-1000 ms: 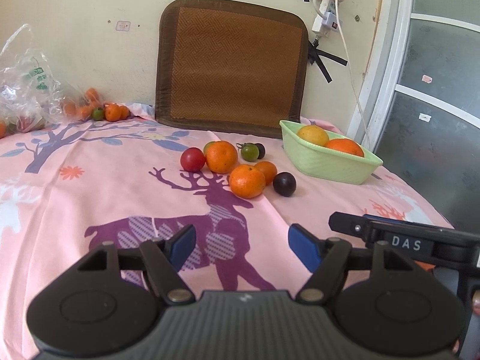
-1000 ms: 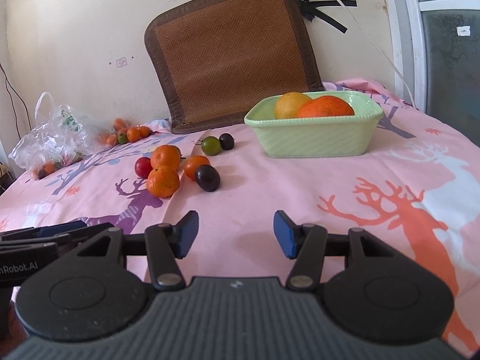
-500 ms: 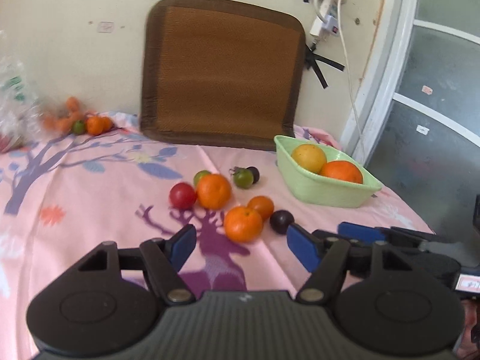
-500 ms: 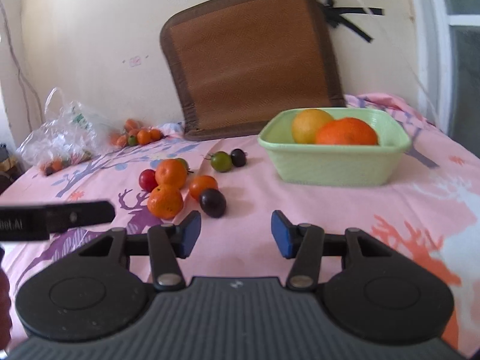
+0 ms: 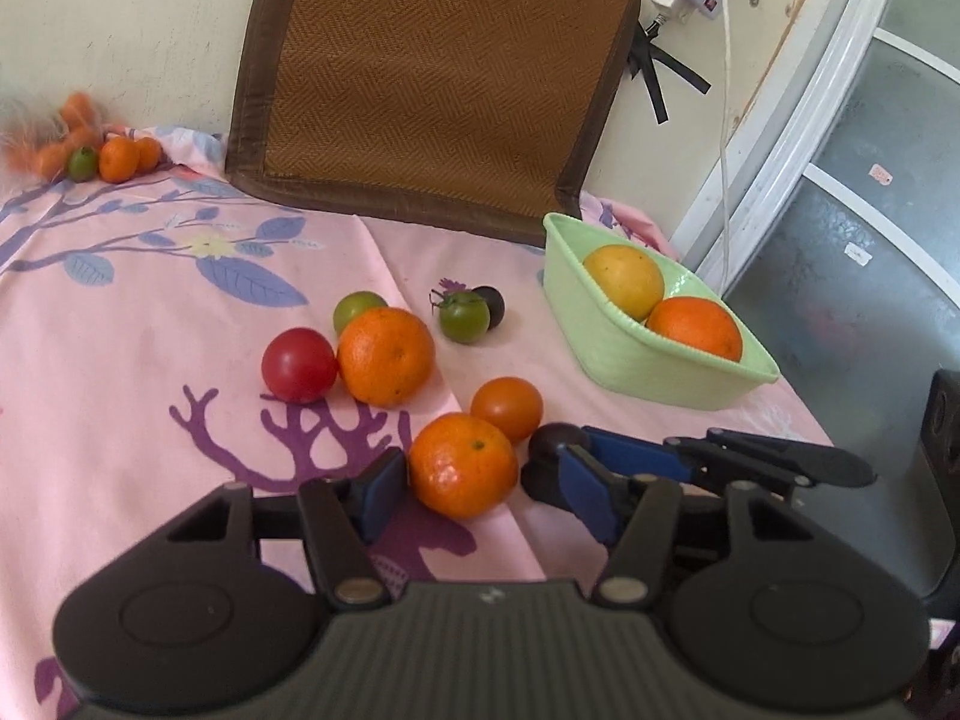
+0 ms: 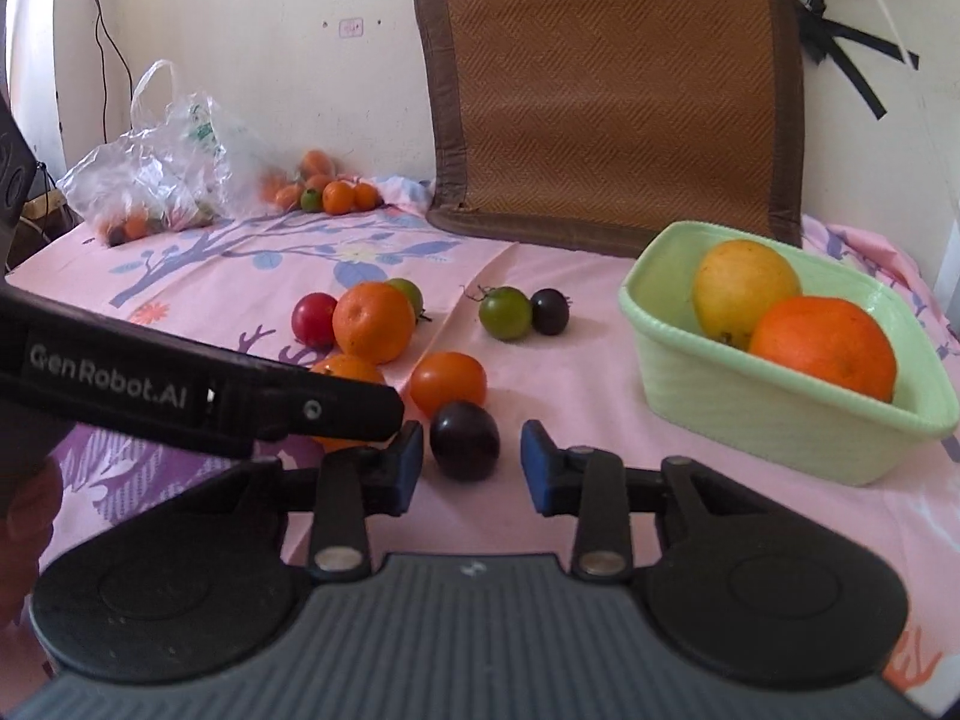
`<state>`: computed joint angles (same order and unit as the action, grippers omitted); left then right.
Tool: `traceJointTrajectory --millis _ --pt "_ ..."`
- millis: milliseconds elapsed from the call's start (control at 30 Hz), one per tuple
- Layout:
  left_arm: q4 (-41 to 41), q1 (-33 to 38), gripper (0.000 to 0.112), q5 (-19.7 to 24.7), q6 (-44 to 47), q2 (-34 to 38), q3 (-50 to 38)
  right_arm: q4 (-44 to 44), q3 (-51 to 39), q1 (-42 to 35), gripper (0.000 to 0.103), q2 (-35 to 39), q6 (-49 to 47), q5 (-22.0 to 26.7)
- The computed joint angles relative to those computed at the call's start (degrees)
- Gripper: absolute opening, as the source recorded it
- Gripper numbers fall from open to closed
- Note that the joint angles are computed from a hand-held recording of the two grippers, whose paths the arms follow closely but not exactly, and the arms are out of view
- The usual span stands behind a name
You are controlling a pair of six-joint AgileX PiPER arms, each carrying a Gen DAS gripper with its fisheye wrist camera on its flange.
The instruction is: Organize fruits
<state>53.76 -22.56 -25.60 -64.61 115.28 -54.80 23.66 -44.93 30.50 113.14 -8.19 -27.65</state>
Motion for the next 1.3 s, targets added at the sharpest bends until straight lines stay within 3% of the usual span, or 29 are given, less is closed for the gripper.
traceJointTrajectory --millis 133,300,533,767,967,1133,1300 --pt "-10.30 -2.27 0.040 2.58 10.70 -0.51 1.00 -0.12 1.28 0.64 0.028 0.13 0.39 -2.27" --pt "-8.38 -2.10 0.040 -0.50 8.32 -1.34 2.64 0.93 4.55 1.83 0.028 -1.07 1.63 -5.67" --pt "-8.31 -5.66 0.040 -2.81 9.08 -2.53 2.82 11.08 11.78 6.14 0.028 -3.17 -1.63 -15.75" --pt "-4.05 -9.13 0.040 0.97 4.81 -0.20 -8.64 18.84 14.60 5.03 0.028 -3.99 -4.90 -27.52" --pt "13.28 -10.20 0.040 6.29 -13.40 7.58 -24.03 18.56 10.47 0.66 0.028 -0.12 -6.51 -30.72" --pt "30.50 -8.63 0.040 5.22 -33.96 12.37 -31.58 15.91 8.42 -0.99 0.028 1.46 -7.81 -29.28" --pt "29.54 -8.59 0.048 5.87 -33.41 12.52 -31.73 16.74 8.31 -0.26 0.029 1.93 -8.80 -30.34"
